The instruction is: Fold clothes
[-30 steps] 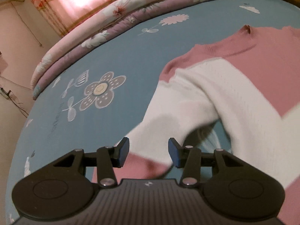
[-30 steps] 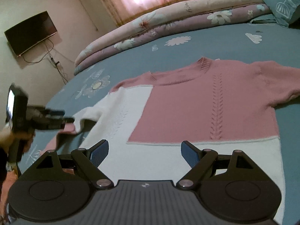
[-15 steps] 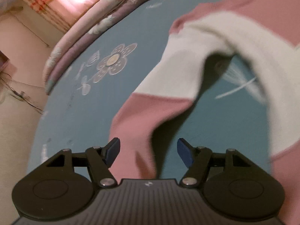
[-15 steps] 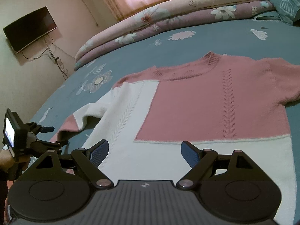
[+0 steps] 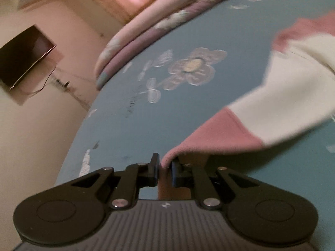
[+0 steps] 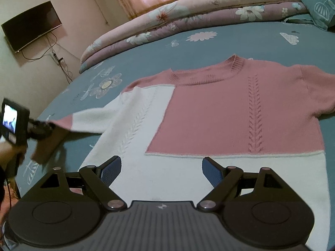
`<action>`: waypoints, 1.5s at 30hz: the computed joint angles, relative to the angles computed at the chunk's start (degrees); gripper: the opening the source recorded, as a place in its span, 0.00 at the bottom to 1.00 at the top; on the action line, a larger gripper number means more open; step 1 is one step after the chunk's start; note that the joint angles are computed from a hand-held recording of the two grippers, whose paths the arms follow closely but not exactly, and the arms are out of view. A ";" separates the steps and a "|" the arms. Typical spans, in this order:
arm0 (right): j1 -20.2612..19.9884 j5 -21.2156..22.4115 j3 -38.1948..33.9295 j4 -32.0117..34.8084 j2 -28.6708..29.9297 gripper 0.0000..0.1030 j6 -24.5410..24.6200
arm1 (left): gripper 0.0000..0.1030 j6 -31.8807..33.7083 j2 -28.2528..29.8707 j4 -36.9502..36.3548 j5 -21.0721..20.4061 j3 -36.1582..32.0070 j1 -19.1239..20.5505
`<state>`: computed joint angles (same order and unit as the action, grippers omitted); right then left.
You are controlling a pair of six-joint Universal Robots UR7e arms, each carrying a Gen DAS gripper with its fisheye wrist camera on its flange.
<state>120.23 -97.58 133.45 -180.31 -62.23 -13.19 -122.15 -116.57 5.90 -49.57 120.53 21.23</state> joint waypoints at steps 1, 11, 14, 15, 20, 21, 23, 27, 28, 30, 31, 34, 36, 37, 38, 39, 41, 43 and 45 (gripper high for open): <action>0.03 -0.19 -0.03 0.11 0.13 0.85 -0.15 | 0.09 -2.26 0.56 1.17 1.35 -1.45 1.72; 0.17 -2.13 -0.83 0.33 2.21 0.85 -0.90 | 0.11 -21.12 9.11 13.01 12.83 -10.62 19.40; 0.02 -2.57 -0.99 0.56 2.63 0.85 -0.86 | 0.12 -25.06 11.00 14.34 16.10 -12.19 24.18; -0.03 -2.65 -1.06 0.72 2.72 0.85 -0.87 | 0.12 -26.58 11.66 15.02 17.10 -12.55 25.56; -0.05 -2.98 -1.26 1.07 3.15 0.85 -1.22 | 0.13 -30.87 14.18 15.76 20.82 -12.61 31.58; 0.03 -3.21 -1.28 1.01 3.30 0.85 -1.32 | 0.13 -31.13 14.47 15.49 21.39 -12.39 32.52; 0.23 -3.81 -1.41 1.13 3.58 0.85 -1.93 | 0.17 -33.00 14.55 15.48 21.97 -11.33 33.47; 0.66 -4.91 -1.28 0.38 3.57 0.85 -2.18 | 0.19 -30.10 12.97 12.63 21.69 -9.50 32.94; 0.67 -4.68 -1.19 0.33 3.35 0.85 -2.11 | 0.22 -28.93 12.52 11.84 21.49 -9.06 32.64; 0.82 -4.38 -0.96 -0.15 2.96 0.85 -2.41 | 0.30 -27.48 11.73 11.51 19.88 -7.74 30.74; 0.91 -4.26 -0.82 -0.54 2.80 0.85 -2.59 | 0.35 -26.77 11.11 11.26 18.97 -7.05 29.42; 0.84 -3.40 -0.68 -0.45 2.24 0.85 -2.66 | 0.40 -21.21 6.49 7.20 16.16 -5.47 23.00; 0.63 -2.45 -0.60 0.45 1.45 0.85 -2.21 | 0.42 -15.97 3.22 3.02 13.42 -5.05 18.62; 0.52 -1.97 -0.58 0.94 1.04 0.85 -1.94 | 0.44 -13.35 1.59 0.72 11.75 -4.94 16.37; 0.40 -1.58 -0.49 1.05 0.73 0.85 -1.68 | 0.44 -10.72 0.11 -2.11 10.08 -4.99 14.37; 0.29 -1.16 -0.35 1.01 0.37 0.85 -1.47 | 0.44 -8.84 -1.18 -4.90 8.34 -5.00 12.16; 0.17 -0.79 -0.24 0.91 -0.03 0.85 -0.97 | 0.45 -6.58 -3.92 -10.49 5.14 -4.61 7.10; 0.04 -0.60 -0.08 0.33 -0.15 0.85 -0.24 | 0.47 -5.05 -9.08 -17.43 3.87 -3.24 0.34; -0.14 -0.58 -0.12 0.78 -0.31 0.85 0.47 | 0.57 -4.90 -17.23 -26.30 4.99 -0.73 -6.54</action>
<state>120.09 -98.16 133.33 -179.53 -62.54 -12.72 -127.05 -133.80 -20.40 -44.57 119.80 14.69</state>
